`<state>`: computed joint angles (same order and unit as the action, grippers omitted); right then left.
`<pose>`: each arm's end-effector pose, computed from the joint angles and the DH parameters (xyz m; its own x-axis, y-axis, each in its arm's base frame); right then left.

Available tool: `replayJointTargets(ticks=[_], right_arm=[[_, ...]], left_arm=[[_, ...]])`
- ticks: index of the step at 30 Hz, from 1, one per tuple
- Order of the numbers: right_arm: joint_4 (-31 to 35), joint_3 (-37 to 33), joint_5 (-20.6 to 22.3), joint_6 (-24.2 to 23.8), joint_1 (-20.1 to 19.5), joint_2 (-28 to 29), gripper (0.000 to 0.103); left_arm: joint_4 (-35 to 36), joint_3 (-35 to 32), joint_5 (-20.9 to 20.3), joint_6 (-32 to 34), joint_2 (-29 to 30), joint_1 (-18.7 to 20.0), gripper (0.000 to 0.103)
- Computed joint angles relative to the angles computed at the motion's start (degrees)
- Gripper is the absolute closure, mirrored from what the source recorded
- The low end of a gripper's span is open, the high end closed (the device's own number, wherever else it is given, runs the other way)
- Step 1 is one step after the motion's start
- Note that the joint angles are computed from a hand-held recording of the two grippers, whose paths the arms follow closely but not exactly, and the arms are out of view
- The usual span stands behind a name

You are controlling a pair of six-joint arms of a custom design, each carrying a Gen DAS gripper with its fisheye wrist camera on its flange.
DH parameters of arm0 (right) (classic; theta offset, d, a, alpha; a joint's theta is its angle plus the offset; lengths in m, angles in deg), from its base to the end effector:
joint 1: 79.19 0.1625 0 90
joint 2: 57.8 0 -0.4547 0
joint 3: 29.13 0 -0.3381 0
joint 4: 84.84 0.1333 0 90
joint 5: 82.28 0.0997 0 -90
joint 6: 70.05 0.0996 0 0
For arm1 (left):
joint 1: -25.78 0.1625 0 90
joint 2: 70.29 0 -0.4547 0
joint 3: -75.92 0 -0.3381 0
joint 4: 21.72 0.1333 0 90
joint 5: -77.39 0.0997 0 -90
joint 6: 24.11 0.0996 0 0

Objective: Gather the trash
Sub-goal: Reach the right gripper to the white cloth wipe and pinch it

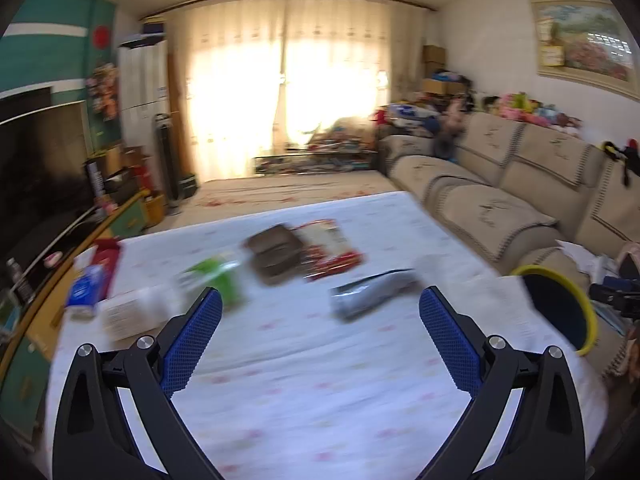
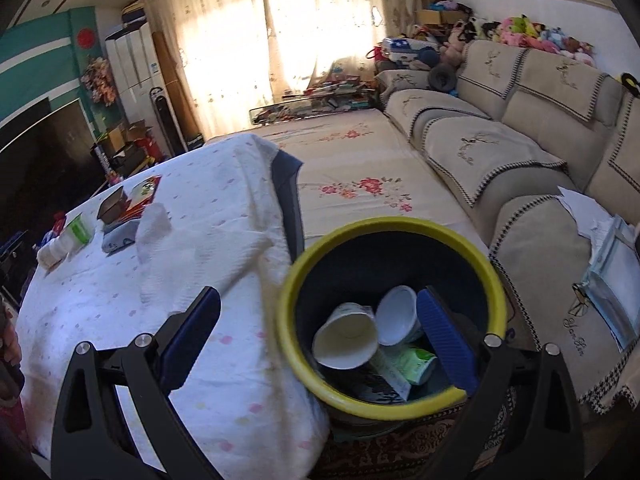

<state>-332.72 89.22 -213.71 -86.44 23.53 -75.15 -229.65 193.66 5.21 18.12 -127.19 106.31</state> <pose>0.1729 -0.4597 0.0089 -0.7848 0.2099 0.5832 -0.3562 0.6173 -0.7015 0.0716 -0.5663 0.2803 -0.6665 0.2885 -0.6874 0.7257 0.4619 -0.5099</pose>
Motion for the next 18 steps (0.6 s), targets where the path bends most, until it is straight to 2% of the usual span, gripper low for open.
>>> replayJointTargets(ticks=[3, 7, 12, 18], right_arm=[[6.65, -5.37, 0.76, -0.53, 1.70, 1.21, 0.009], [17.06, -13.60, 0.25, -1.58, 3.28, 3.27, 0.009], [27.41, -21.89, -1.62, -3.67, 3.80, 6.24, 0.009], [35.02, -27.09, -4.67, -2.72, 3.16, 8.01, 0.009]], left_arm=[[0.97, -2.89, 1.27, 0.27, -0.73, 3.52, 0.006], [3.89, -6.36, 0.18, -1.59, -1.52, 8.02, 0.006], [7.64, -7.50, -0.03, -4.77, -1.92, 9.20, 0.006], [3.62, -5.69, 1.60, -3.52, -1.31, 7.35, 0.006]])
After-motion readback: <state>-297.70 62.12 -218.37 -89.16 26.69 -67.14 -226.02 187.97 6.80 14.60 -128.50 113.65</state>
